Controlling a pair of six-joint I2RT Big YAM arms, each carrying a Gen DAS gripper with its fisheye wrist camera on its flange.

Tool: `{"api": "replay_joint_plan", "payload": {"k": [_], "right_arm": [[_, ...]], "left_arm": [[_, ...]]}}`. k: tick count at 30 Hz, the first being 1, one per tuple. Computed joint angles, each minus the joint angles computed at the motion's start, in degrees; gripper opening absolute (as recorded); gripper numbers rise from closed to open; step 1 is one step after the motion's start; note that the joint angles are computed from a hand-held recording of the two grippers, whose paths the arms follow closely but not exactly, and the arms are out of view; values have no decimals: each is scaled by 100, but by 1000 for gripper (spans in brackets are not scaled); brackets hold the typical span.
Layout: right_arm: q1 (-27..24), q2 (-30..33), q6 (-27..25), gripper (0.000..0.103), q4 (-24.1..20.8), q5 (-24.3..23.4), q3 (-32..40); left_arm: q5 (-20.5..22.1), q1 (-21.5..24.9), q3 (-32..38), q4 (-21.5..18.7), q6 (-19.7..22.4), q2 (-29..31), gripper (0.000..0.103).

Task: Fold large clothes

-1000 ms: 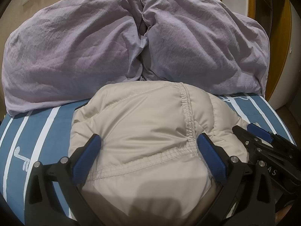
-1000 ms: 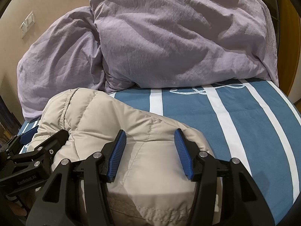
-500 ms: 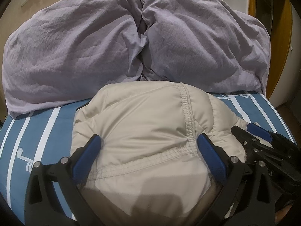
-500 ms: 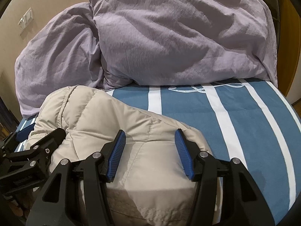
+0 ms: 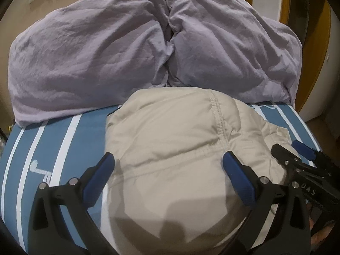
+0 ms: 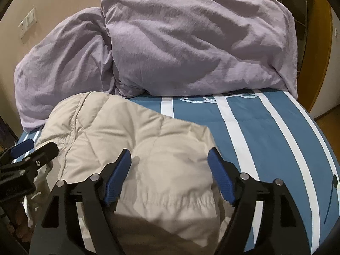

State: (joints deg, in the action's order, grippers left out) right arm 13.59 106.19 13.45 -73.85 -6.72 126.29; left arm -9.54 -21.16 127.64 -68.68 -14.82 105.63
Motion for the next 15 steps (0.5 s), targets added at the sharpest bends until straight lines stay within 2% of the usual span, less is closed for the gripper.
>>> {"api": "replay_joint_plan", "payload": {"k": [5,9,12,15], "right_arm": [[-235,-85,-30,81,-288,-302,100],[-428,-93,47,85,-549,-672,145],[-560,49,190,91,-942,-1185,343],[-772,446,330,96,-1476,-1926,794]], "left_arm": [[191,160,-77,-159,-160,-158,101],[637,413,17,-479,-465,-170,101],[951,572,43,-634,-691,-165,101],[1420,736,53,-752,-931,-147,101]]}}
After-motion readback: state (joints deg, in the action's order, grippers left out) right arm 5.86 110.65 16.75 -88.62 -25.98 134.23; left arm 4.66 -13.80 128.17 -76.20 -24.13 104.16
